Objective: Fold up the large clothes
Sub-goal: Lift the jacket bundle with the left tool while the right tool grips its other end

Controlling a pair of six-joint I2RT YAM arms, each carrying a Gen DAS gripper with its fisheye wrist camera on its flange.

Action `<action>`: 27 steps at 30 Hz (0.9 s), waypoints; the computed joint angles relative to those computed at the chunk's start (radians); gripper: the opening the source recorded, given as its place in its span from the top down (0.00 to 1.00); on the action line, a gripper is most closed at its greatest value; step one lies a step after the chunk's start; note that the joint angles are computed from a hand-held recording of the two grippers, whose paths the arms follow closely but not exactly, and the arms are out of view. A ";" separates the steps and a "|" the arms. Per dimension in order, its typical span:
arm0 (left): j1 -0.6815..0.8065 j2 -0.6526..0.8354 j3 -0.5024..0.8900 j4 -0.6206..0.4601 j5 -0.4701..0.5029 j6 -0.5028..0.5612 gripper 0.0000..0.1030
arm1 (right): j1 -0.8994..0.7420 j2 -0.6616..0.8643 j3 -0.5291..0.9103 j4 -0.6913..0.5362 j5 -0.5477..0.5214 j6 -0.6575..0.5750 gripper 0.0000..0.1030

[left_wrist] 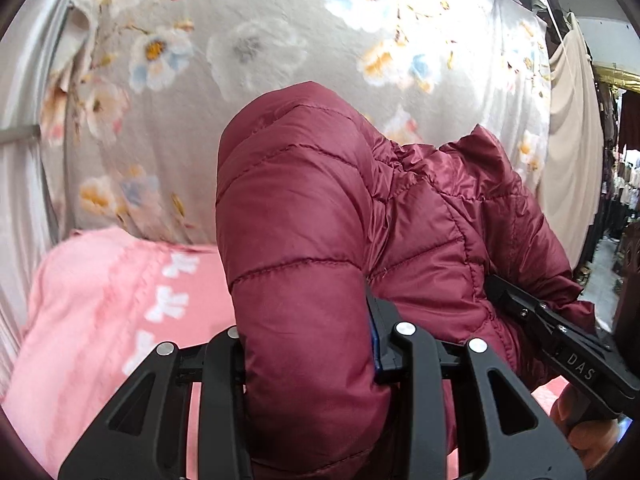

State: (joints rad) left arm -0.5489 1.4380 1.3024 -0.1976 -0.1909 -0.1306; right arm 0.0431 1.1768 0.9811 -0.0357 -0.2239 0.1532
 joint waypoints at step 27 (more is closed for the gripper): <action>0.371 0.406 -0.010 0.293 0.223 0.111 0.68 | 0.201 0.757 0.346 0.225 0.106 -0.007 0.82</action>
State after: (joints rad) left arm -0.1780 1.8442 1.2929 0.0953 0.0326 -0.0193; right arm 0.2445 1.9334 1.3273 0.1893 -0.1178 0.1459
